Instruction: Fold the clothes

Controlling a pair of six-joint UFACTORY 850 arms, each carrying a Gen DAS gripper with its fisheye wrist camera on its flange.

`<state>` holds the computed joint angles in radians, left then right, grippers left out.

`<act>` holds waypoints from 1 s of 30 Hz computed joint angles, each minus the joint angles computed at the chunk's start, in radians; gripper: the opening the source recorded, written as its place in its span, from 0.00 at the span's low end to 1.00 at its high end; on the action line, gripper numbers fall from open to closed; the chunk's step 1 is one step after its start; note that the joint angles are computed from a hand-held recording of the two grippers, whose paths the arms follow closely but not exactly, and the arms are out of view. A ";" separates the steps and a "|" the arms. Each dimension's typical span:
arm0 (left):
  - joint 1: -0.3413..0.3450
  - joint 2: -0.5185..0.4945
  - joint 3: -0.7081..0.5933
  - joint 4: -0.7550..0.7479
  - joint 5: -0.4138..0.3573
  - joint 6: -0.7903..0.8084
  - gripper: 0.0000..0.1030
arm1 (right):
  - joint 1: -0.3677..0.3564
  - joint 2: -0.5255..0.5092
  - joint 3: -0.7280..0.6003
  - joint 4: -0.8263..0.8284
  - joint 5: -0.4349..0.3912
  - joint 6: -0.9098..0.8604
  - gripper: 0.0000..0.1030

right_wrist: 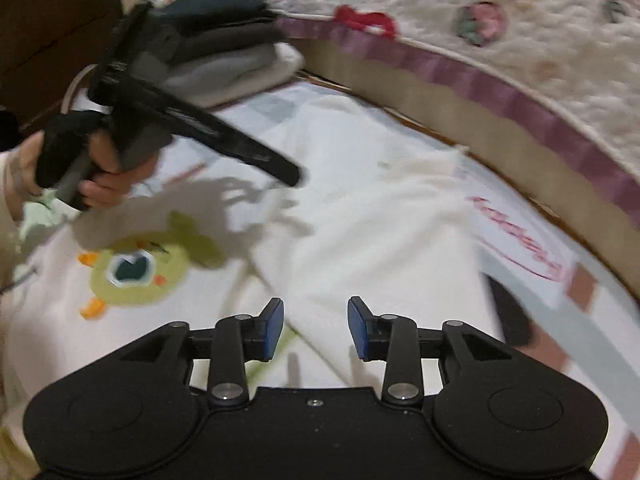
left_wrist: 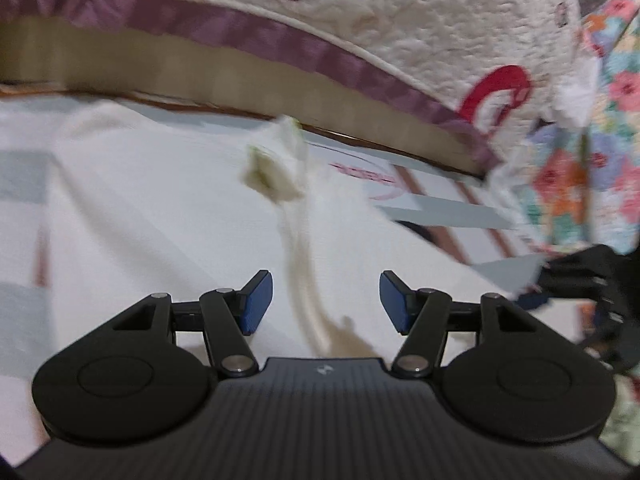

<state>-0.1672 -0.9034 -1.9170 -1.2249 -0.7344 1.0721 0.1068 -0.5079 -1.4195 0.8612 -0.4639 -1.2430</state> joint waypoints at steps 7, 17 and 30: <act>-0.029 -0.057 -0.076 0.116 -0.190 -0.067 0.56 | -0.037 0.041 0.065 -0.104 0.061 0.102 0.39; -0.053 -0.026 -0.033 0.166 -0.120 -0.067 0.38 | -0.020 0.037 0.065 -0.094 0.043 0.065 0.39; -0.019 0.046 0.052 -0.153 -0.142 0.167 0.05 | 0.072 0.038 0.034 -0.053 0.134 -0.064 0.53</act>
